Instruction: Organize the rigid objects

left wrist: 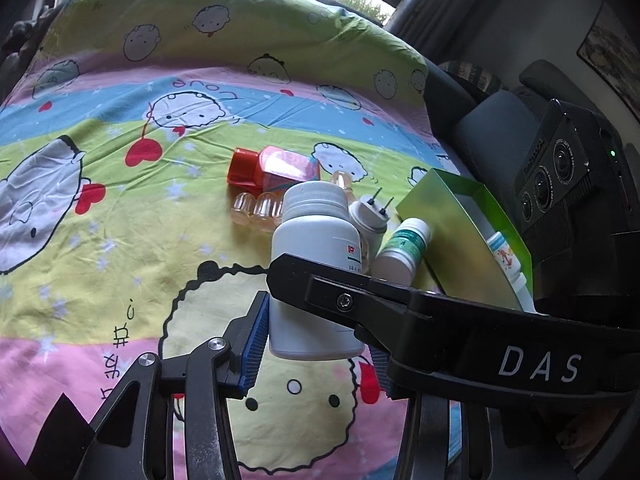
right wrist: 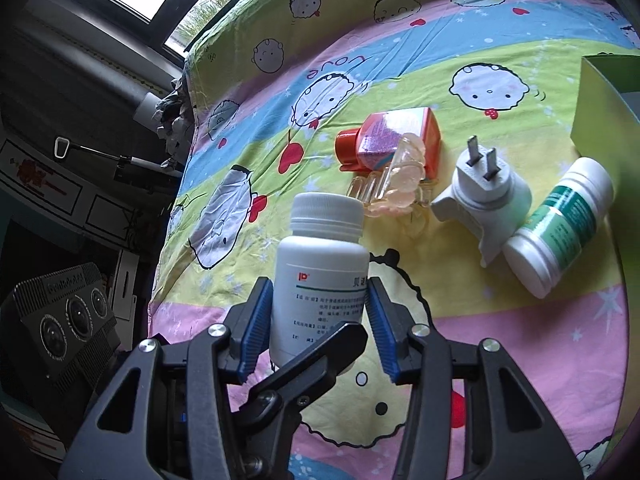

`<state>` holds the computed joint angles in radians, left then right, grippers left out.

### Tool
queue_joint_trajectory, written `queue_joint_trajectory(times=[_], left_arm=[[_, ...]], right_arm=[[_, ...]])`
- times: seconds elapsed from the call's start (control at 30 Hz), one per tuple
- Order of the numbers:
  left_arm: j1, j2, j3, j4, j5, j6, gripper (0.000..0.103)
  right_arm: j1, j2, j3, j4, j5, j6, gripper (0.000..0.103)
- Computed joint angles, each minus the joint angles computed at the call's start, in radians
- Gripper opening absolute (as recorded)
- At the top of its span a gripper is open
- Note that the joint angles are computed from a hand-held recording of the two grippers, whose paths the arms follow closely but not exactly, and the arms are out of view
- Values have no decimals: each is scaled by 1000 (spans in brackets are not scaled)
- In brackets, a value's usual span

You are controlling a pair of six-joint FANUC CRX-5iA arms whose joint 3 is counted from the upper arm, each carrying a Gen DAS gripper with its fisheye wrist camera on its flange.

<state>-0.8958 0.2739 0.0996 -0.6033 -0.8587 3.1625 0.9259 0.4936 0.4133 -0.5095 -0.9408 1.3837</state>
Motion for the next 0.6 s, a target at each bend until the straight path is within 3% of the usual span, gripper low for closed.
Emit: queue_joint_trajectory(times=[0.3,0.4,0.6], left_arm=[[-53,39,105,-88,-82,14,47],[-68,70,169,-112,-120,-21,47],[-82,130,291,-133,-159,-112,46]], right_arm=[[10,-84,-83,65,89,9,46],[12,-120,-121,107,133,4,46],[-36,-185,-178,66,194,46,46]])
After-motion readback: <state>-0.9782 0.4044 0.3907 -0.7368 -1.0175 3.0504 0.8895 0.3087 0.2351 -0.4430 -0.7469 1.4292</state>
